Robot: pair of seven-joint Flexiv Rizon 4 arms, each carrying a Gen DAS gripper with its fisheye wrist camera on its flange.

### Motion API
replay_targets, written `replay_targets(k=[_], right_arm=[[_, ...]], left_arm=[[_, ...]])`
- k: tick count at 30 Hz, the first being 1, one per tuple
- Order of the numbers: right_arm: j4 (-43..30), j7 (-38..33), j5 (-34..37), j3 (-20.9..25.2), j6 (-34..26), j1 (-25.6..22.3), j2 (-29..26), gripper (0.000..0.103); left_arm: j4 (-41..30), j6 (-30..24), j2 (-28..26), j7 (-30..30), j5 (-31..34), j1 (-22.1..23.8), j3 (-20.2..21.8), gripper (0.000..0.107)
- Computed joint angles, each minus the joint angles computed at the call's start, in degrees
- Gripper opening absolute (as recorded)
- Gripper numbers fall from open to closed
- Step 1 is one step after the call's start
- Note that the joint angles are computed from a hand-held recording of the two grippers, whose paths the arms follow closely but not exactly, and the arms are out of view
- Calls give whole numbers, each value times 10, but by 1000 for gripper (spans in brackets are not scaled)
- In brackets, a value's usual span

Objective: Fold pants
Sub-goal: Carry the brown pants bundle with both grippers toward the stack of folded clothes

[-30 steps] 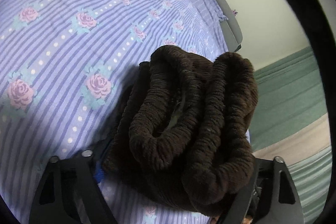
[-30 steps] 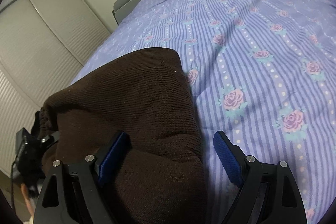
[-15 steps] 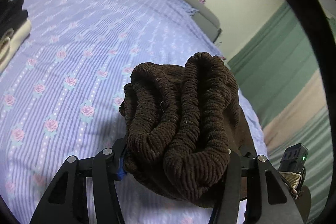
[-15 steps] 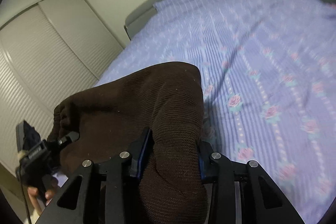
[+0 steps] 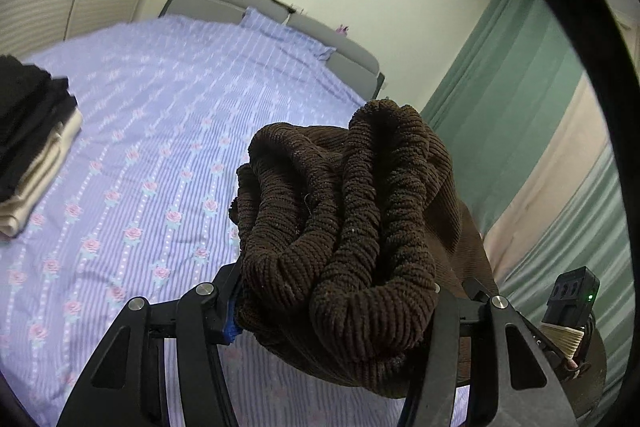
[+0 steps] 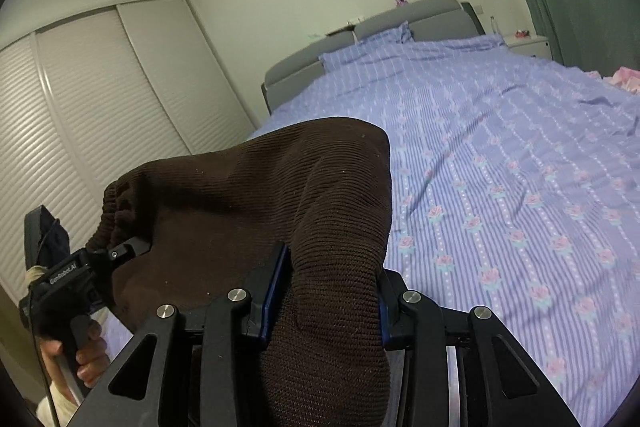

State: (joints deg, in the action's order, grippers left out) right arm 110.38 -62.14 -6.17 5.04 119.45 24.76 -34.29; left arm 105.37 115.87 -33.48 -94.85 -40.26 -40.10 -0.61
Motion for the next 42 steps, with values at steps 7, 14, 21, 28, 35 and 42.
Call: replay_targets(k=[7,14,21,28,35,42], right_arm=[[47,-48,66,-26,28,60,45,37],[60,-96,130,-33,42,117,64,37],[21,-116,153,-34,23,160,48,37],[-75,-121,145,-64,-28,218,0,37],[-187,-86,94,-80,-82,244,-61,37],[-311,-36,13,-69,-135,238,-129,37]], left_arm=[[58,54,42,32,-41,-37,4,55],[140,116,95,49,-64,-20,-34,55],[227,146,159,59,-86,9,-56,55],[312,138,228,4,-21,83,-52,55],[356,109,277,-56,95,178,-28,55],[365,68,311,-109,210,266,-2,55]])
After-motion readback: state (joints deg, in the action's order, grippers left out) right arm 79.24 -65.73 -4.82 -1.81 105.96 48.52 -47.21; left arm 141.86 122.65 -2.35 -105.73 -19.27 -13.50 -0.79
